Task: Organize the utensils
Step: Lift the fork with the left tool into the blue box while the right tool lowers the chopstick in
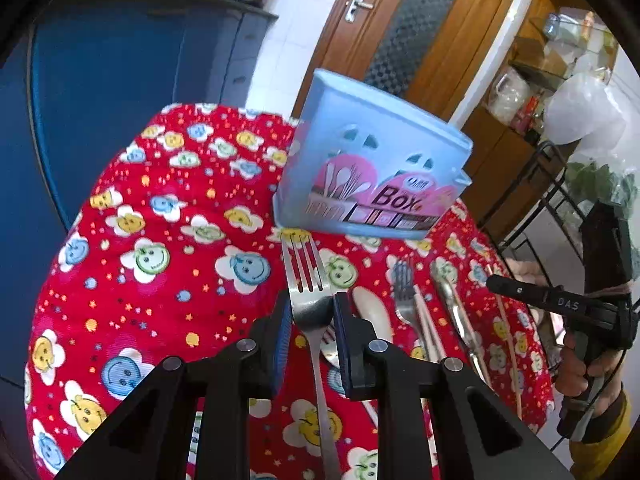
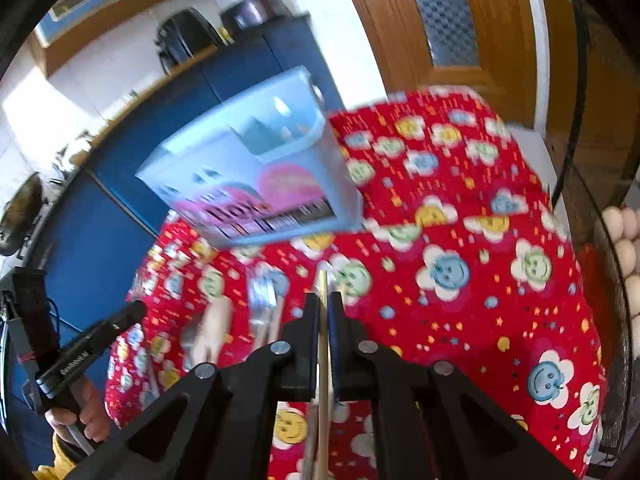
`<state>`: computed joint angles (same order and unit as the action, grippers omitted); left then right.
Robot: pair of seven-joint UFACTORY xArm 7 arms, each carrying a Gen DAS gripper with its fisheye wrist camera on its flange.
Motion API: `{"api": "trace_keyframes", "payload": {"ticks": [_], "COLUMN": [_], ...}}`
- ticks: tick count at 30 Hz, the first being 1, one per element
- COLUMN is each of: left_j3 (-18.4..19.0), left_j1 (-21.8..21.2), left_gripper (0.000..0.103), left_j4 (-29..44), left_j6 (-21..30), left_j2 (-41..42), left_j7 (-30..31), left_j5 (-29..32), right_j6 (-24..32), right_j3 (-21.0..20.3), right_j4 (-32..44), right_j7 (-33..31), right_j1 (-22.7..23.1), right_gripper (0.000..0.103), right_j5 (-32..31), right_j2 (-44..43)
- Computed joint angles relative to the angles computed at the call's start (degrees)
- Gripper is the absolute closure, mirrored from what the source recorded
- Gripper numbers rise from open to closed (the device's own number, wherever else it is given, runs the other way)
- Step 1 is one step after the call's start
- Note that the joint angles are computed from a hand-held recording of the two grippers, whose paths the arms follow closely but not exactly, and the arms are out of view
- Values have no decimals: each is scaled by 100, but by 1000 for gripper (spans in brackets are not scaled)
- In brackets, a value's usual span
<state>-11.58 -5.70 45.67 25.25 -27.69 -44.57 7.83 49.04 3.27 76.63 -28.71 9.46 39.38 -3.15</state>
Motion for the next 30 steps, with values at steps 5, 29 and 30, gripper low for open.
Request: {"api": "trace_keyframes", "payload": {"ticks": [5, 29, 30], "left_j3": [-216, -195, -207], "left_j1": [118, 269, 298], "left_gripper": [83, 102, 102], "left_j4": [-45, 640, 682], "left_j6": [-230, -612, -614], "left_j2": [-270, -76, -58], "left_j7": [-112, 143, 141], "left_j5": [287, 223, 253], "right_j6": [-339, -1526, -1545], "right_j3": [-31, -54, -42], "right_j4": [-204, 367, 422], "right_j7": [-277, -653, -664], "right_j1": [110, 544, 531], "right_gripper": [97, 97, 97], "right_j5": [422, 788, 821], "right_j2": [-370, -269, -229]}}
